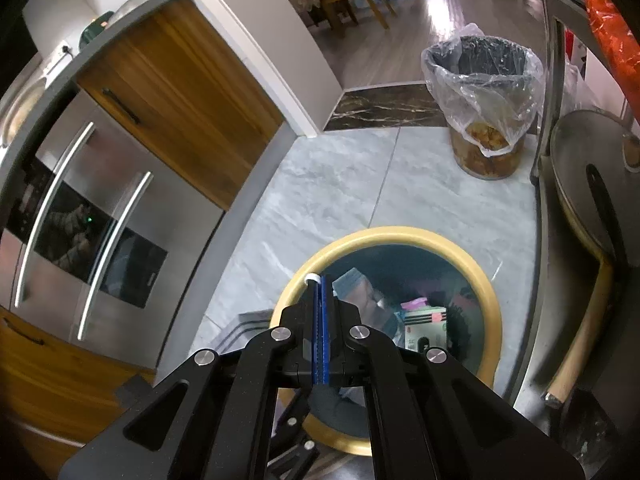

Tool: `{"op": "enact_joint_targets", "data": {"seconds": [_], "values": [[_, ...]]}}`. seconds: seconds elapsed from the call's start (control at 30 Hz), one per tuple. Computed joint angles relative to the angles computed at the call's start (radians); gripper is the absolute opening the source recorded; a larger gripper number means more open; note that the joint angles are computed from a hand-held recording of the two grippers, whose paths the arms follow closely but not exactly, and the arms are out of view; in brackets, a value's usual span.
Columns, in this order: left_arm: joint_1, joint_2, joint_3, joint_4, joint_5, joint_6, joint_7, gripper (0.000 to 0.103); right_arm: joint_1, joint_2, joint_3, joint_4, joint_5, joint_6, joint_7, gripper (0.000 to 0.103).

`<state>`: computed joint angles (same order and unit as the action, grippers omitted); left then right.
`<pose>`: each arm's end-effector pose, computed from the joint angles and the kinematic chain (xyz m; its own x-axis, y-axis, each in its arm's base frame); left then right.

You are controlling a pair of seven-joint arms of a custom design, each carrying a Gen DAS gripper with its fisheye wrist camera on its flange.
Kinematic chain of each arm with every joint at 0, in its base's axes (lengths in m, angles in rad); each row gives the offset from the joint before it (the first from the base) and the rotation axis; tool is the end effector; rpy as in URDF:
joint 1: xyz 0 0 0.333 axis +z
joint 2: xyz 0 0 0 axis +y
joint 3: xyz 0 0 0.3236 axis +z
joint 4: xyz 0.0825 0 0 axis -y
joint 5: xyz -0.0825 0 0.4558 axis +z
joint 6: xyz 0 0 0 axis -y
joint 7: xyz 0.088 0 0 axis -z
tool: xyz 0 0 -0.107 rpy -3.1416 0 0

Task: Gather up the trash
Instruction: 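Carry the cup and mask over the teal bin and open both tools, then move both open tools back over the wipes pack and spray bottle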

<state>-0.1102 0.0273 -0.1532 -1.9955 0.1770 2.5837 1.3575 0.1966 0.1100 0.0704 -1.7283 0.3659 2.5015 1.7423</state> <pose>0.6449 -0.1765 0.4855 -0.1594 -0.9864 -0.0406 -0.8260 0.1557 -0.5418 0.6899 0.1840 0.5743 0.0114 -0.8964 -0.4431 -0.8375 0.2336 -0.4940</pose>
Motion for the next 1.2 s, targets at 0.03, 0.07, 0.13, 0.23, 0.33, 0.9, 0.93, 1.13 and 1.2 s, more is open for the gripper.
{"op": "enact_joint_targets", "data": {"seconds": [0.03,0.07,0.13,0.23,0.33,0.9,0.93,1.13,1.2], "values": [[0.000,-0.007,0.000,-0.008,-0.002,-0.001,-0.004,0.054,-0.001,0.003,0.000,0.002,0.002,-0.004,-0.003,0.002],[0.002,-0.012,0.001,-0.011,-0.011,-0.003,0.002,0.054,0.000,0.004,0.001,0.004,0.001,-0.009,-0.003,0.002],[0.005,-0.021,0.002,-0.017,-0.013,-0.008,-0.004,0.055,-0.002,0.010,0.003,0.012,0.010,-0.023,-0.016,0.002],[0.014,-0.055,0.003,-0.043,-0.024,-0.010,-0.003,0.059,0.005,0.016,0.002,0.021,-0.029,-0.035,0.004,0.009],[0.031,-0.120,0.002,-0.089,-0.017,-0.018,-0.012,0.063,0.005,0.016,0.005,0.023,-0.021,-0.045,0.010,0.028],[0.187,-0.705,-0.007,-0.444,-0.092,-0.202,-0.024,0.077,0.058,-0.054,0.030,-0.032,-0.004,-0.115,-0.045,0.075],[0.199,-0.744,-0.006,-0.467,-0.098,-0.216,-0.034,0.078,0.066,-0.065,0.030,-0.042,-0.007,-0.116,-0.047,0.076],[0.265,-0.940,-0.009,-0.590,-0.123,-0.255,-0.107,0.080,0.134,-0.170,0.041,-0.155,-0.052,-0.101,-0.064,0.079],[0.285,-0.988,-0.010,-0.623,-0.119,-0.258,-0.117,0.080,0.156,-0.201,0.043,-0.194,-0.054,-0.113,-0.070,0.079]]}}
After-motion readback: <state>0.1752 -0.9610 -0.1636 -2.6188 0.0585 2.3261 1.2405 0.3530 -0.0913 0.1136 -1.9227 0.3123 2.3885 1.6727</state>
